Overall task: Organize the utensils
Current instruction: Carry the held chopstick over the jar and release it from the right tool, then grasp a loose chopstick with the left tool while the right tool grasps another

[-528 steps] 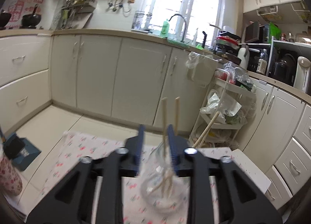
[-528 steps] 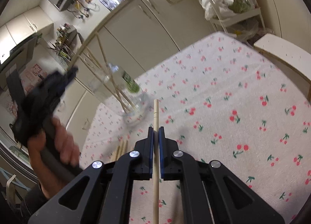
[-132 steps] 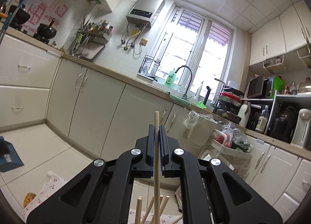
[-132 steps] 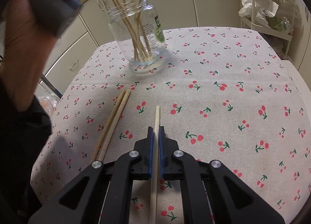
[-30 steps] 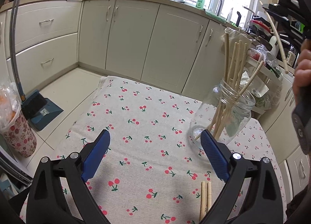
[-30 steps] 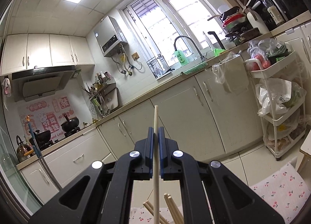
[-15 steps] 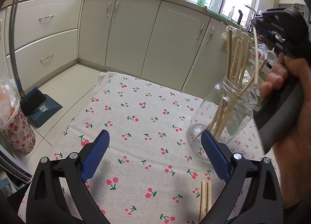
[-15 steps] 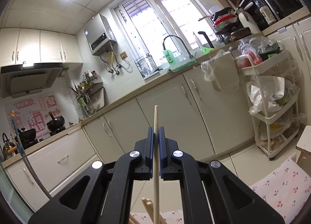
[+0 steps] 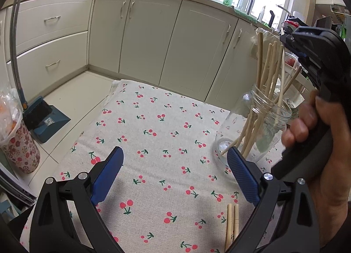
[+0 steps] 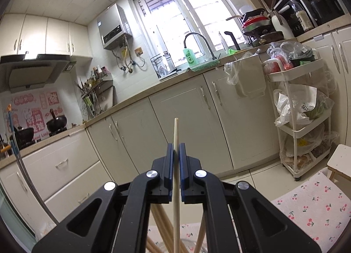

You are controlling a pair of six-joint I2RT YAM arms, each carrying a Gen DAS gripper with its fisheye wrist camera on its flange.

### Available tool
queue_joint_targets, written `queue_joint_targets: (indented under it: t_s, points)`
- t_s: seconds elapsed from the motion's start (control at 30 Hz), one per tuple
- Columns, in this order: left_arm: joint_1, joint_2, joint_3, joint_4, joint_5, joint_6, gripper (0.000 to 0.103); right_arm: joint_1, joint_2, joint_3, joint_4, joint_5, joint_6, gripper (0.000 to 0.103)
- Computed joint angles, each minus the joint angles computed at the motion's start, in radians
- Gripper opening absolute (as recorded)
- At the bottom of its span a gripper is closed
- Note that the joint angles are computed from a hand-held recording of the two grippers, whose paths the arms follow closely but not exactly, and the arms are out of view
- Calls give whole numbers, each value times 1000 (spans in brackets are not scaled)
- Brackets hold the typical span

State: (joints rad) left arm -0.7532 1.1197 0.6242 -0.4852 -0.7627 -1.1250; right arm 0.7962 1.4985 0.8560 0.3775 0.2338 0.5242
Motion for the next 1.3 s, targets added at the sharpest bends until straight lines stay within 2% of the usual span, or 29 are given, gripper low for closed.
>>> queue_joint_targets:
  t_s: [0.27, 0.6, 0.7, 0.8, 0.9, 1.07, 1.17, 1.23, 1.3]
  points:
    - [-2, 6, 1, 0, -1, -2, 92, 31, -88, -84, -43, -1, -40, 6]
    - [0, 6, 1, 2, 4, -1, 92, 55, -158, -150, -178, -26, -37, 6]
    - [5, 3, -2, 7, 12, -1, 92, 58, -229, -185, -237, -19, -18, 15]
    - [12, -9, -15, 21, 23, -2, 92, 69, -346, -228, -342, -10, 11, 18]
    - [14, -24, -32, 38, 30, -8, 92, 99, -471, -263, -530, -24, 62, 18]
    - [25, -64, -62, 70, 45, 3, 92, 225, -542, -306, -775, -62, 175, 18]
    - [32, -74, -42, 7, 87, -2, 92, 302, -509, -306, -824, -99, 230, 18]
    - [5, -101, -38, -75, 88, -49, 92, 368, -480, -284, -836, -71, 249, 19]
    - [-42, -147, -45, -164, 76, -114, 92, 385, -445, -259, -849, -94, 244, 19]
